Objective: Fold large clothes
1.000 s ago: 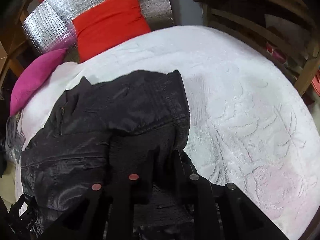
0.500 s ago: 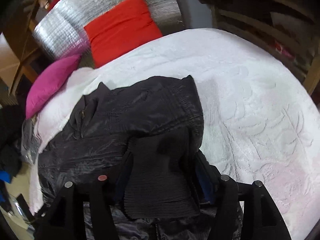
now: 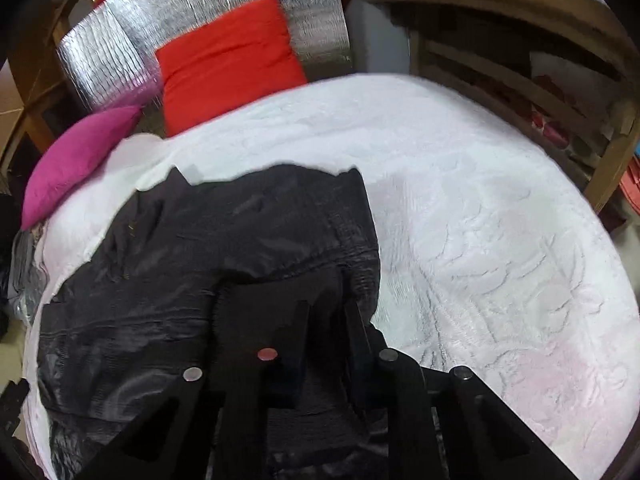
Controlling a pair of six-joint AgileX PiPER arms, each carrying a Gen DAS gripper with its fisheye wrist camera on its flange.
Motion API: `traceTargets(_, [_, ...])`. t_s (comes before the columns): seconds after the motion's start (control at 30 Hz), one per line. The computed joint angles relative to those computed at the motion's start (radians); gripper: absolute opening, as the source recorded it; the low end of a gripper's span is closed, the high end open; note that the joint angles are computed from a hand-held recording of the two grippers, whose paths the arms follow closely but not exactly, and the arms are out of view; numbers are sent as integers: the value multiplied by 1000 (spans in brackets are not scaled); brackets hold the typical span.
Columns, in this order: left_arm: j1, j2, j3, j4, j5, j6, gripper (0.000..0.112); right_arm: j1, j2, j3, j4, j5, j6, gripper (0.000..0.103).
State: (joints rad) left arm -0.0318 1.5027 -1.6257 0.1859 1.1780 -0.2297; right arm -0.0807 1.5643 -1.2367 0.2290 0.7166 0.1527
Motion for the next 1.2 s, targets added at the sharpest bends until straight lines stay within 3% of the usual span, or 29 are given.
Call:
traceTargets(0.07, [51,62,-27,-104,37,58,103,-12,25,-9,39,11,-29,18])
traceTargets(0.2, [49,61,-12,-127,18,58,103,-77,36,-24,176,59,-105,19])
traceTargets(0.3, [5,44,-25,-80,0,56,103,-130,24,-33,263,113,-170,20])
traceTargets(0.43, [-70,3,3,44,-14,3,103,-145,-66,10,282,87,-210,23])
traceTargets(0.5, [-103,-29,28,90,-26,-12,103,-145,-124,40,310,66,-260,43])
traceTargets(0.53, [-105,-41,35,101,-37,-4,103,-152,-142,53,340,63,-305,78])
traceTargets(0.57, [-108,-58,49,107,-52,2,103,-148,-169,75,368,47,-342,88])
traceTargets(0.63, [-87,-89,72,76,-79,43,103,-113,-229,130,403,-27,-404,88])
traceTargets(0.73, [-96,-91,83,57,-84,58,103,-13,-247,126,292,-59,-353,85])
traceTargets(0.8, [-108,-74,90,73,-75,50,103,62,-232,121,219,-67,-311,71])
traceTargets(0.87, [-101,-35,65,58,-38,69,103,136,-187,96,106,-55,-236,59])
traceTargets(0.97, [-96,25,58,49,18,86,103,198,-85,49,-31,20,-126,55])
traceTargets(1.03, [-116,16,80,83,1,71,103,193,-43,37,-11,30,-142,55])
traceTargets(1.2, [-137,-55,87,69,-31,73,103,139,-106,42,109,49,-212,55])
